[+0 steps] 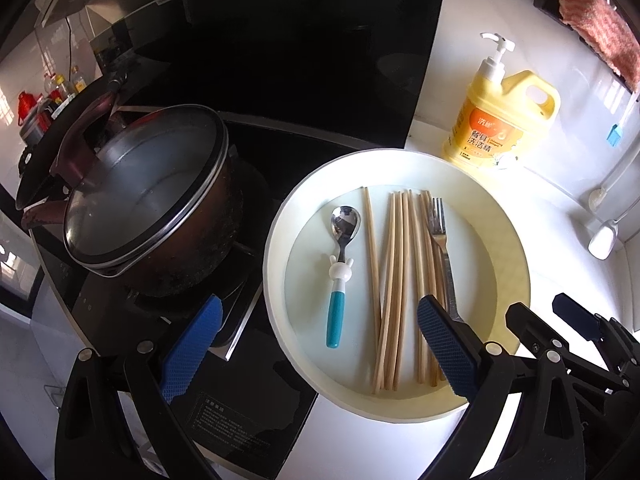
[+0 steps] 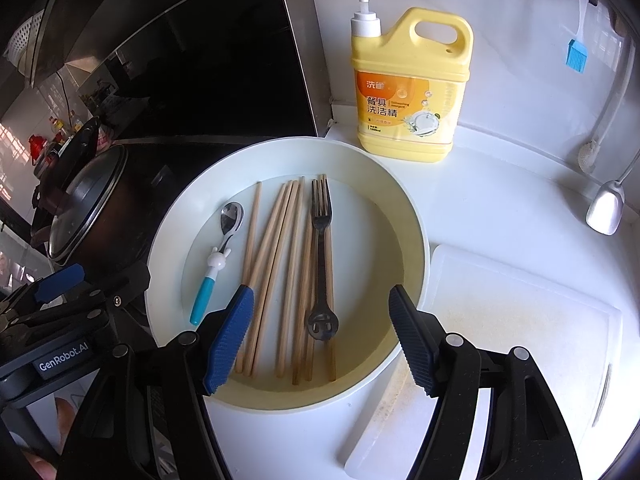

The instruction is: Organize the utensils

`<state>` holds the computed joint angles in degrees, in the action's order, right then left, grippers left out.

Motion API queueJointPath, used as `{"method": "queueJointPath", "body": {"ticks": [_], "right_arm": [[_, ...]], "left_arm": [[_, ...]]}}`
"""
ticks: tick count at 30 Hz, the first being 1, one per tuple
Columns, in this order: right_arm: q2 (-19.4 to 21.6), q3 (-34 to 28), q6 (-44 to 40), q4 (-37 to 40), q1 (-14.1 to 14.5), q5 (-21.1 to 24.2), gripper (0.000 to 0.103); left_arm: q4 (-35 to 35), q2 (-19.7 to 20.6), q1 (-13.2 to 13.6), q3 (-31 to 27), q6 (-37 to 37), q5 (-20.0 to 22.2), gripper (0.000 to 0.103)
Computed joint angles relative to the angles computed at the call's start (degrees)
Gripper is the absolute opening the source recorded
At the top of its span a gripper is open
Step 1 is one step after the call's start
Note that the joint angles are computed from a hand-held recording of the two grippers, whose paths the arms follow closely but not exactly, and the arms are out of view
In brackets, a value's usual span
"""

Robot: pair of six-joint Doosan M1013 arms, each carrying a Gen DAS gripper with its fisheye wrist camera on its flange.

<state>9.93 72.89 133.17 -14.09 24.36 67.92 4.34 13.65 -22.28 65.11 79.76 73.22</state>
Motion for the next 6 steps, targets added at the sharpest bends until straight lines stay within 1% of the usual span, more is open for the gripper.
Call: {"method": "queueJointPath", "body": {"ticks": [6], "right_arm": [[0.1, 0.0, -0.1, 0.1, 0.0, -0.1, 0.067]], "left_arm": [[0.1, 0.2, 0.2, -0.2, -0.1, 0.5, 0.096]]}}
